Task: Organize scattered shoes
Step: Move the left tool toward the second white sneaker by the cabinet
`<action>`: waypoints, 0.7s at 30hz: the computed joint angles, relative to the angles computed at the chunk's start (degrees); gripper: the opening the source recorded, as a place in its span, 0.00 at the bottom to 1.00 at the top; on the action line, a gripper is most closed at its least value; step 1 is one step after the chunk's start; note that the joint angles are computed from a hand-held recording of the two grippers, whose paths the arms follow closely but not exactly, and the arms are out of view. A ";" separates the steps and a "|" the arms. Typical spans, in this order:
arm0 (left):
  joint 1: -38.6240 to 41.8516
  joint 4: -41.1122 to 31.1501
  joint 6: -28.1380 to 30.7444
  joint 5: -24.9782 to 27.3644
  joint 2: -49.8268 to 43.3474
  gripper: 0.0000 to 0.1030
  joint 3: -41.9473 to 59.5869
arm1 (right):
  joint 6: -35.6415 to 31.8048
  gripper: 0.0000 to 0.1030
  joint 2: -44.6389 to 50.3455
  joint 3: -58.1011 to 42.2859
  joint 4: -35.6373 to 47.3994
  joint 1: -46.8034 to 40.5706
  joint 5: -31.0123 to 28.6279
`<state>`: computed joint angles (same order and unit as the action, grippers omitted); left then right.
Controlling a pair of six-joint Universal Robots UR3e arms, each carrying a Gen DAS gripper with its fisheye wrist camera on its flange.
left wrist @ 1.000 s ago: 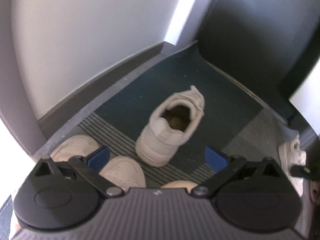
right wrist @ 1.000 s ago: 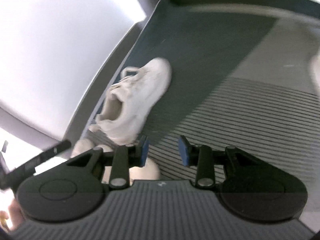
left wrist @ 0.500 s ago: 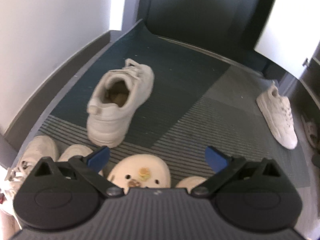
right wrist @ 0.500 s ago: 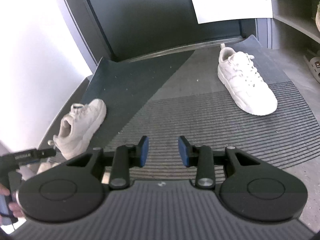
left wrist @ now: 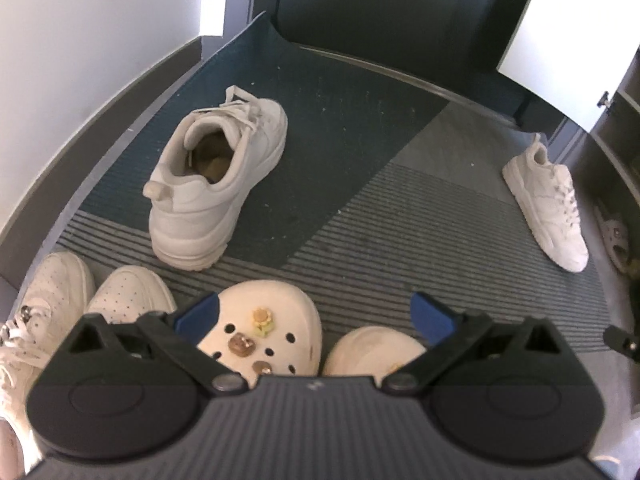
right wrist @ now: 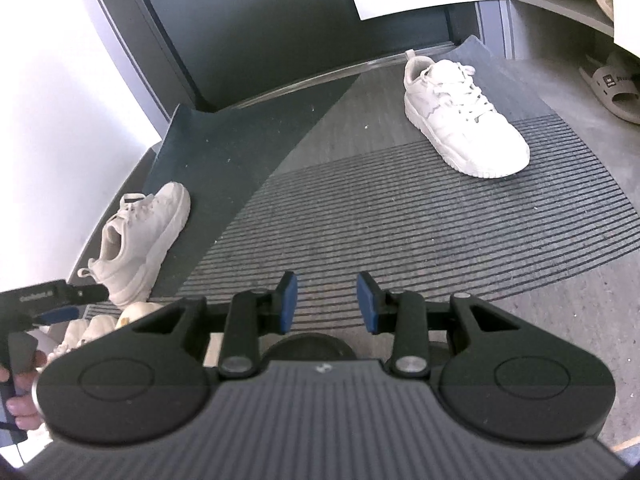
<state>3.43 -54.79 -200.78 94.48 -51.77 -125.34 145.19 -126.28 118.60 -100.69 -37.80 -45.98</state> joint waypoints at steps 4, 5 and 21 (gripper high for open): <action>0.26 0.11 0.67 -0.56 0.28 1.00 -0.02 | 2.47 0.36 0.77 0.32 -2.14 1.09 -0.84; 0.62 -0.40 0.94 -0.50 0.82 1.00 -0.04 | 2.95 0.36 0.88 0.49 -2.74 1.41 -1.04; 1.46 -0.19 -0.34 -0.61 0.56 1.00 -0.44 | 5.32 0.36 1.36 1.39 -4.50 2.81 -2.77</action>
